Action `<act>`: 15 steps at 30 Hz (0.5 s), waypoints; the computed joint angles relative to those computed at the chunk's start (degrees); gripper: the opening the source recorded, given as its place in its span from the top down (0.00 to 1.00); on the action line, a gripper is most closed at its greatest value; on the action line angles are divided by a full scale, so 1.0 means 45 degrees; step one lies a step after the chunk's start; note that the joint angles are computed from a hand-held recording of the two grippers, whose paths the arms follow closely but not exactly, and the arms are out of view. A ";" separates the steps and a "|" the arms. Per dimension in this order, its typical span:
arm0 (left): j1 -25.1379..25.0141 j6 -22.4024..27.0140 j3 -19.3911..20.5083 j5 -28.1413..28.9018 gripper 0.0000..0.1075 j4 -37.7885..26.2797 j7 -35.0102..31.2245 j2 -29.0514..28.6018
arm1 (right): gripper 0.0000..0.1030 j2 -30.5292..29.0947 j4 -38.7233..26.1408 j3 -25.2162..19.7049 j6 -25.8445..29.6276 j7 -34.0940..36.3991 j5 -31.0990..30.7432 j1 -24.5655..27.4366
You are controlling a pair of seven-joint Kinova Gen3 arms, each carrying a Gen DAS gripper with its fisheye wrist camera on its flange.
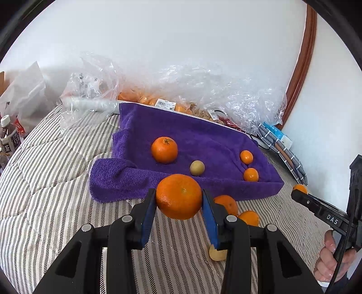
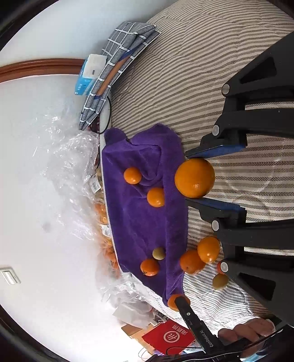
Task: Organize fruits
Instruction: 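Grasp an orange with the right tool while the left tool grasps a large tangerine, then lower both held fruits onto the purple towel and open both tools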
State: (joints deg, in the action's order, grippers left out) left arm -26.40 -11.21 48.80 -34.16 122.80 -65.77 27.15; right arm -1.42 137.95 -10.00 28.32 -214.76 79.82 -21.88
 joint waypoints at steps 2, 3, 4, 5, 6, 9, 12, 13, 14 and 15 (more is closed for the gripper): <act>-0.0220 -0.0143 0.0138 -0.0187 0.65 0.0040 0.0093 -0.0082 | 0.67 -0.0013 -0.0197 0.0083 0.0046 0.0272 0.0025 0.0085; -0.0265 -0.0095 0.0175 -0.0086 0.65 0.0016 0.0107 -0.0170 | 0.67 -0.0002 -0.0317 0.0135 0.0045 0.0525 -0.0097 0.0147; -0.0506 0.0062 0.0448 -0.0147 0.65 -0.0053 0.0242 -0.0149 | 0.67 0.0030 -0.0442 0.0196 0.0040 0.0799 -0.0244 0.0224; -0.0921 0.0348 0.0957 -0.0396 0.65 -0.0179 0.0448 -0.0014 | 0.67 0.0093 -0.0565 0.0270 0.0023 0.0938 -0.0250 0.0321; -0.1133 0.0562 0.1260 -0.0437 0.65 -0.0294 0.0454 0.0051 | 0.67 0.0132 -0.0672 0.0358 -0.0063 0.1109 -0.0257 0.0433; -0.0714 0.0845 0.0926 0.0192 0.65 -0.0606 -0.0057 -0.0431 | 0.67 0.0329 -0.1013 0.0522 -0.0132 0.1454 -0.0122 0.0689; -0.0506 0.1086 0.0805 0.0620 0.65 -0.1046 -0.0619 -0.0584 | 0.67 0.0466 -0.1231 0.0738 -0.0421 0.1184 0.0489 0.0979; -0.0365 0.1181 0.0703 0.0785 0.65 -0.1226 -0.0796 -0.0561 | 0.67 0.0538 -0.1336 0.0823 -0.0585 0.1128 0.0726 0.1100; -0.0146 0.1294 0.0516 0.0966 0.65 -0.1441 -0.0977 -0.0516 | 0.67 0.0632 -0.1442 0.0857 -0.0599 0.1074 0.0892 0.1172; 0.0210 0.1326 0.0164 0.1186 0.65 -0.1647 -0.1164 -0.0469 | 0.67 0.0723 -0.1530 0.0877 -0.0614 0.1004 0.1034 0.1226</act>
